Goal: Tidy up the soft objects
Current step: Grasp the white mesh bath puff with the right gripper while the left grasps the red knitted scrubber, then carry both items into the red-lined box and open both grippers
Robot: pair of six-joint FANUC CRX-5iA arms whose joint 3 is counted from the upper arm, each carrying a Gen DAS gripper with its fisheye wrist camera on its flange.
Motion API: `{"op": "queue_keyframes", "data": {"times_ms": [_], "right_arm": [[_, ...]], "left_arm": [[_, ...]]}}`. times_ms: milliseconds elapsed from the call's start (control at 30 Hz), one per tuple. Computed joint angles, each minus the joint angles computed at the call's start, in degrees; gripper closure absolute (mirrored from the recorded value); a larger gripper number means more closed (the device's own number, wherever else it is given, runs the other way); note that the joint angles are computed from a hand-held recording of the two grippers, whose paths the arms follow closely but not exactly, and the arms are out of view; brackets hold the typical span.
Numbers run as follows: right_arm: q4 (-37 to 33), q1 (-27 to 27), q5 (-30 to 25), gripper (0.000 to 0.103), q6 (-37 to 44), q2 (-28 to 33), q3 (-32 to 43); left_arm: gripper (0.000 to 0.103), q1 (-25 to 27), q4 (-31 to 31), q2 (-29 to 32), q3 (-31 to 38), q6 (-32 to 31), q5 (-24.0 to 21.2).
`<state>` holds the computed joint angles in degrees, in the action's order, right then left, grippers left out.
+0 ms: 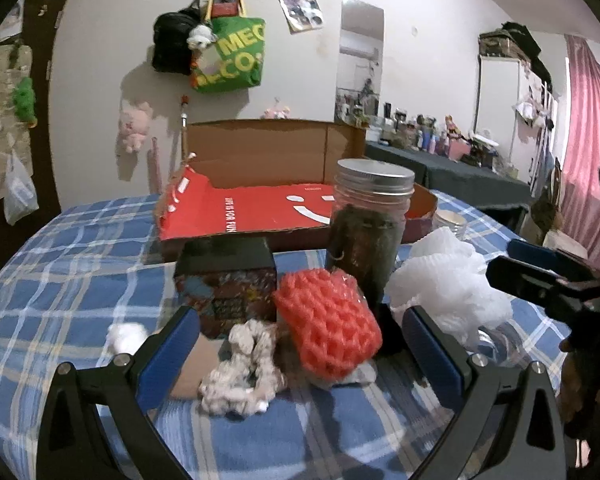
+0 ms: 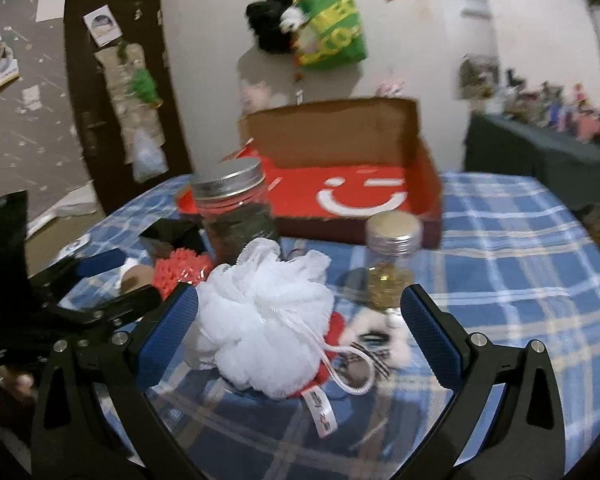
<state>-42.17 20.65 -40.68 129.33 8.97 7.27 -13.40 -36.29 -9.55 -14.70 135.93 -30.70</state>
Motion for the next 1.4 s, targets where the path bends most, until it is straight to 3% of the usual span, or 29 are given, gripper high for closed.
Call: {"op": "queue_keyframes", "data": {"times_ms": [133,167,233,300,367,467,600,700,1400], "right_arm": [[0.5,-0.3,-7.4,0.000,0.9,3.9,4.9],[0.4,-0.3,-9.1,0.003,1.3,4.7,5.9],[-0.8,-1.0,-14.0,0.014,2.0,6.6,8.3],[-2.7,-1.9,-18.0,0.037,2.7,7.9,10.1],[-3.9,-2.1,-17.4,0.046,4.1,7.2,8.9],[-6.7,-3.1,-15.9,0.061,5.8,5.7,7.1],[-7.5,-3.5,-13.8,0.068,6.4,3.9,5.0],[-8.7,-3.8,-13.3,0.071,6.5,3.2,4.3],[-15.6,-6.3,-10.4,0.080,12.6,-3.1,0.6]], "left_arm": [[0.014,2.7,6.7,1.3,-0.1,-7.9,1.6],[0.021,3.0,7.9,1.7,0.0,-9.3,1.6],[0.032,4.3,12.1,2.2,-0.7,-13.7,2.7],[0.050,5.8,17.7,2.0,-2.5,-19.5,5.0],[0.056,7.0,23.7,1.6,-4.8,-25.9,7.8],[0.073,6.1,22.2,1.1,-4.8,-25.4,7.8],[0.086,6.3,23.9,0.2,-5.9,-27.6,8.7],[0.089,6.7,25.8,-0.6,-6.9,-29.3,9.2],[0.091,7.5,23.4,-6.0,-7.6,-28.1,9.4]]}}
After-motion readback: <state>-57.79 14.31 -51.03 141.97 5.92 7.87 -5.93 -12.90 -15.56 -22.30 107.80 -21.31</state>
